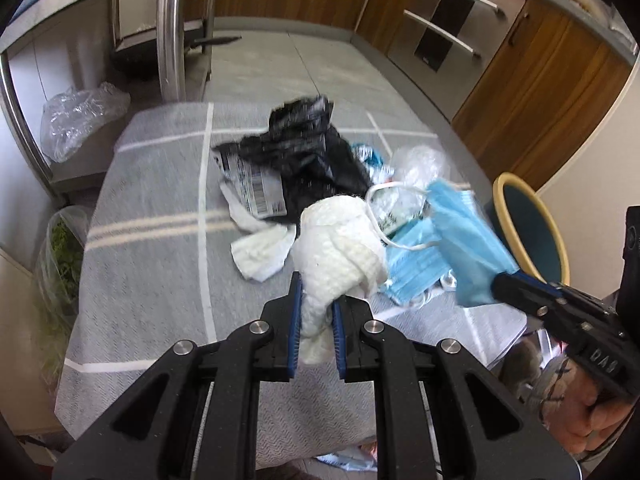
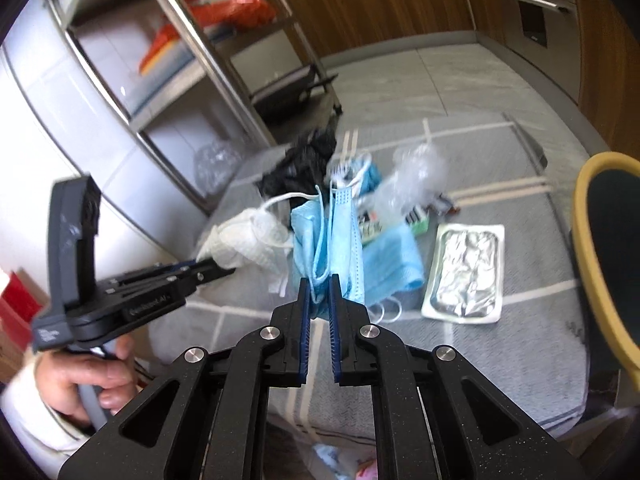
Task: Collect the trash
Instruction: 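Carry the tissue and blue mask over the bin and release both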
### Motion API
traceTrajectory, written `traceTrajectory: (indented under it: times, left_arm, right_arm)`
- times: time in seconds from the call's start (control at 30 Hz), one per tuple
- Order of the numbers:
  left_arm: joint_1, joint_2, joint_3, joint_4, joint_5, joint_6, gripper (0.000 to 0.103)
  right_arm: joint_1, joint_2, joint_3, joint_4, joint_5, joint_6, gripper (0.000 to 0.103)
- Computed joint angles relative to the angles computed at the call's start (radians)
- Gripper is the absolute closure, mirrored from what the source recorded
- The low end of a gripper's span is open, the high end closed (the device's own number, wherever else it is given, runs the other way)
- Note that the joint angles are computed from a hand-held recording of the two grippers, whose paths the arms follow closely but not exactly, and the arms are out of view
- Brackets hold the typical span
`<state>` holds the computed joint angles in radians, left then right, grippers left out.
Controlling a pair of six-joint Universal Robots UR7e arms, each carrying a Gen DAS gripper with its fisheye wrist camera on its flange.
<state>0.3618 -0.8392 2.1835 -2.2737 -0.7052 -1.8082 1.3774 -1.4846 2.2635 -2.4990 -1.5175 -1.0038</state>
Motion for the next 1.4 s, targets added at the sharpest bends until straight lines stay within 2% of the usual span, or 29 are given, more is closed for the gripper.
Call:
traceTrajectory:
  times: [0.2, 0.33, 0.63, 0.73, 0.9, 1.17, 1.4]
  left_arm:
    - [-0.003, -0.011, -0.01, 0.042, 0.018, -0.032, 0.09]
    - [-0.005, -0.005, -0.024, 0.048, 0.038, -0.035, 0.09]
    - [0.005, 0.028, -0.091, -0.032, 0.114, 0.087, 0.09]
    - [0.02, 0.063, -0.141, -0.097, 0.138, 0.193, 0.09]
    - [0.058, 0.137, -0.217, -0.265, 0.136, 0.401, 0.09]
    - [0.13, 0.28, -0.408, -0.461, 0.076, 0.721, 0.09]
    - [0.182, 0.392, -0.576, -0.521, 0.02, 0.875, 0.09]
  right_arm:
    - [-0.022, -0.045, -0.037, 0.029, 0.068, 0.014, 0.093]
    - [-0.032, -0.052, -0.062, 0.012, 0.086, 0.046, 0.093]
    - [-0.092, -0.052, -0.121, -0.06, 0.113, 0.113, 0.093]
    - [-0.117, -0.055, -0.139, -0.076, 0.117, 0.124, 0.093]
    - [-0.149, -0.059, -0.167, -0.086, 0.128, 0.139, 0.093]
    - [-0.194, -0.046, -0.204, -0.117, 0.12, 0.176, 0.093]
    - [-0.225, -0.034, -0.226, -0.138, 0.106, 0.19, 0.093]
